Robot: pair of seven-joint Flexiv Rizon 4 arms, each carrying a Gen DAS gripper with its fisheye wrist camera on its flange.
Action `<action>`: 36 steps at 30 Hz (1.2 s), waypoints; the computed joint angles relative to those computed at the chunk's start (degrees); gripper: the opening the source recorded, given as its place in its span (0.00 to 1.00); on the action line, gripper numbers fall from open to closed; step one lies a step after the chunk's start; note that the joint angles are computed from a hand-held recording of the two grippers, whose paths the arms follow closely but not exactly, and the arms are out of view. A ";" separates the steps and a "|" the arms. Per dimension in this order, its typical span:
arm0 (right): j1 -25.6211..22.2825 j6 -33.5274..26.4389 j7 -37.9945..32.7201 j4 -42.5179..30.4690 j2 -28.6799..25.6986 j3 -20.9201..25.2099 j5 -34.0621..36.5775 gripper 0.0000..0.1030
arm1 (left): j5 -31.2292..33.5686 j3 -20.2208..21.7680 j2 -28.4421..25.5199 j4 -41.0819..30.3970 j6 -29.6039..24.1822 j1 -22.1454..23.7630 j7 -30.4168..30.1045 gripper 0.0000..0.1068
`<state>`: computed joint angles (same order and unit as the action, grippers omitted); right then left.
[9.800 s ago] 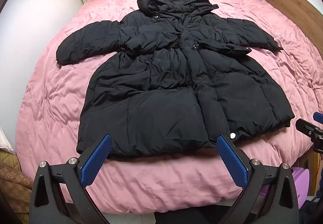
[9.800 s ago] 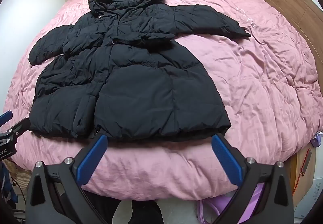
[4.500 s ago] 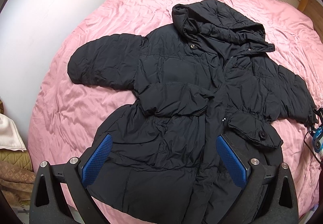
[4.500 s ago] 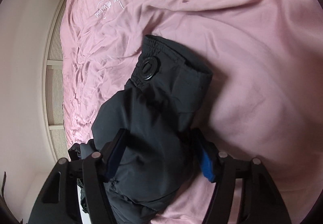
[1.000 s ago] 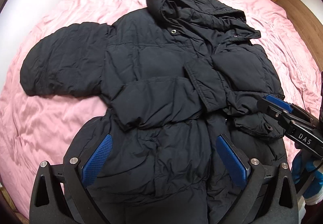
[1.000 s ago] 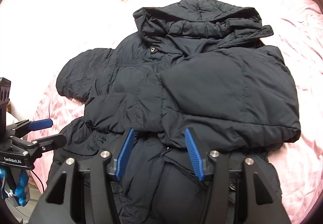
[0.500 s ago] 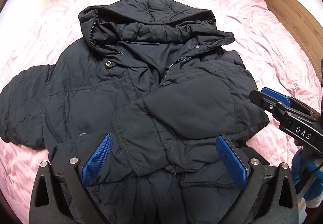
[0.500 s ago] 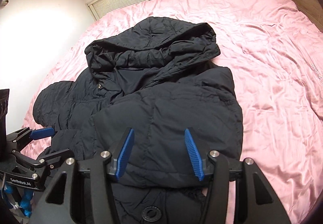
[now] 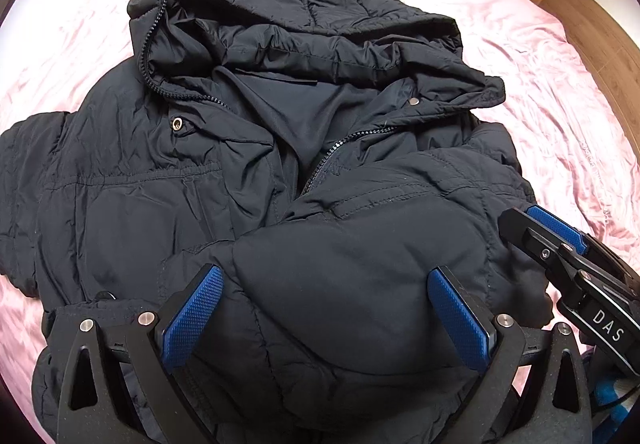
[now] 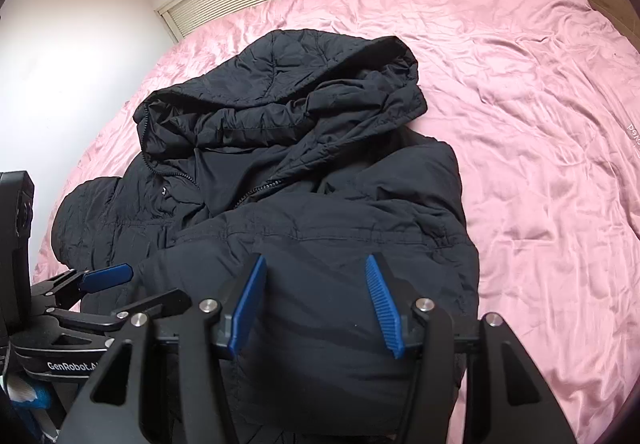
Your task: Fold large clothes
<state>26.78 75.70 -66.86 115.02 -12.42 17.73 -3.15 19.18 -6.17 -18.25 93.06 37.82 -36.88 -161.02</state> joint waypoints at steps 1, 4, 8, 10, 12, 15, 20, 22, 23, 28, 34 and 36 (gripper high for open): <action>0.10 -0.02 0.06 -0.08 -0.48 -0.10 -0.10 0.50 | -0.41 0.00 -0.36 0.30 0.27 0.21 -0.14 0.95; 0.23 -0.53 0.15 -0.32 -2.03 -0.23 -0.31 0.50 | -0.91 0.14 -1.04 1.31 0.70 0.40 -0.26 0.95; 0.43 -1.46 0.26 -0.40 -4.13 -0.41 -0.86 0.50 | -1.48 0.26 -2.02 2.10 1.10 0.47 0.33 0.95; 0.73 -1.30 0.74 -0.25 -4.97 -0.71 -1.49 0.50 | -1.42 0.33 -2.60 2.04 0.97 0.31 0.83 0.95; 1.12 -1.19 1.35 -0.10 -5.70 -1.16 -2.51 0.50 | -1.66 0.38 -3.12 2.10 1.04 0.29 1.54 0.95; 1.30 -1.77 1.83 -0.17 -6.65 -1.34 -3.54 0.51 | -2.44 0.37 -4.00 1.97 0.89 0.51 3.30 0.96; 1.37 -4.71 2.52 -1.11 -6.62 -1.32 -4.36 0.51 | -3.46 0.59 -3.64 1.75 0.54 0.54 5.36 0.96; 0.91 -4.72 2.40 -0.73 -5.60 -0.70 -3.48 0.51 | -2.86 0.80 -2.70 1.50 -0.31 0.14 5.30 0.96; 0.52 -4.60 2.18 -0.50 -4.93 -0.23 -2.66 0.51 | -2.03 0.91 -2.16 1.15 -1.19 -0.28 5.02 0.96; -0.27 -2.22 1.68 2.59 0.08 0.69 -0.20 0.51 | 1.25 0.40 1.34 1.44 -2.40 -1.37 2.67 0.96; 0.14 -0.92 1.60 6.15 5.21 1.21 1.84 0.51 | 1.05 -1.13 1.84 2.24 -1.12 -0.88 1.13 0.96; 0.52 -1.23 1.88 7.12 5.73 1.13 1.96 0.51 | 0.31 -1.40 0.98 2.38 -0.61 -0.62 1.71 0.96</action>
